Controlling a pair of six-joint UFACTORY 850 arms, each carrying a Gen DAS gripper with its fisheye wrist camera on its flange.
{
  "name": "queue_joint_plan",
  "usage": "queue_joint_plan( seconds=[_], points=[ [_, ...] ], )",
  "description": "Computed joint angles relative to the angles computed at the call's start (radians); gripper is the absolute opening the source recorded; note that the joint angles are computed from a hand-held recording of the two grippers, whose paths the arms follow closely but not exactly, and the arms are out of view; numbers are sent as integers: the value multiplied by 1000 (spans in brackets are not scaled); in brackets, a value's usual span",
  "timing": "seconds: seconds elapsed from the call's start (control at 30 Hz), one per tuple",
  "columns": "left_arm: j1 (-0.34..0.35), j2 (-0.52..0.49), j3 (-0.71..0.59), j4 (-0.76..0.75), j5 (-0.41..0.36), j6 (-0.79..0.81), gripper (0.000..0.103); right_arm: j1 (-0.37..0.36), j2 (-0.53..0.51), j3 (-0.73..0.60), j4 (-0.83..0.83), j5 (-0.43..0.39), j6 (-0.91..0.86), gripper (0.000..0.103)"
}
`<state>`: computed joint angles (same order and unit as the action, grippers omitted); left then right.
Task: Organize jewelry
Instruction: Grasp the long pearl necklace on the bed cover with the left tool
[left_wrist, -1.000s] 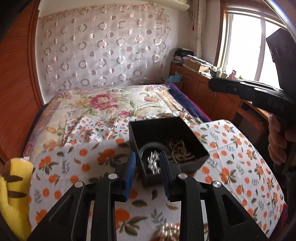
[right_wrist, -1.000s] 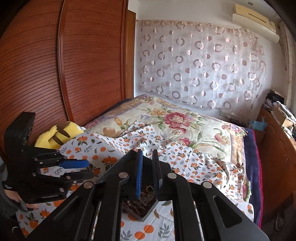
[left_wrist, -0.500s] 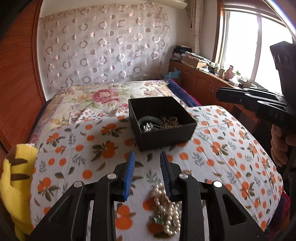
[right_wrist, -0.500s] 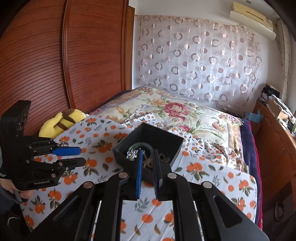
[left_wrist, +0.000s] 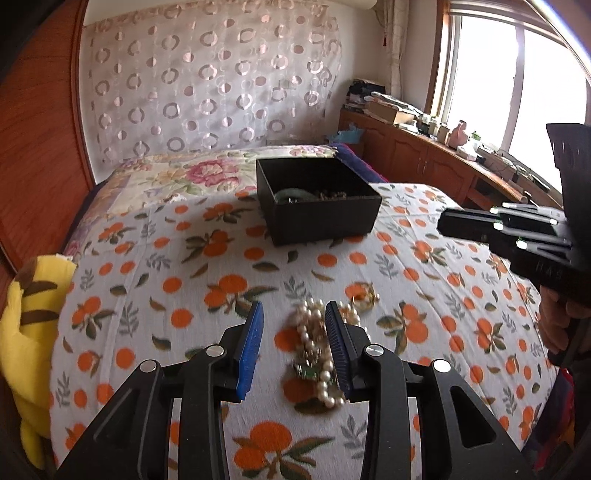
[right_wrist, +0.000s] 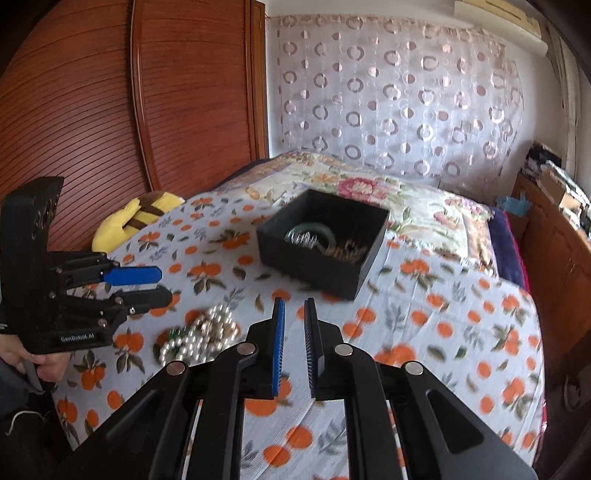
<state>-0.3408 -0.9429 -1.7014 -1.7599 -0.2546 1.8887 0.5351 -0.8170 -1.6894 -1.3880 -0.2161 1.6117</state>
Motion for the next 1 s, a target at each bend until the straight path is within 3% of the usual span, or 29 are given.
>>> queue_joint_plan(
  seconds=[0.2,0.57,0.7,0.87,0.93,1.0],
  points=[
    [1,7,35,39,4,-25,33,13,7,56,-121,19,176,12],
    [-10,-15,19,260,-4,-225,33,27,-1,84,-84,26,158,12],
    [-11,-35,-8,415,-6,-388,33,26,-3,86,-71,30,149,12],
    [-19,-33,1,433,1,-385,25,28,-9,80,-36,33,111,12],
    [-15,-33,0,454,-21,-405,9,28,-13,76,-5,34,77,12],
    [-17,-23,16,407,-14,-354,7,29,-19,68,37,34,31,12]
  ],
)
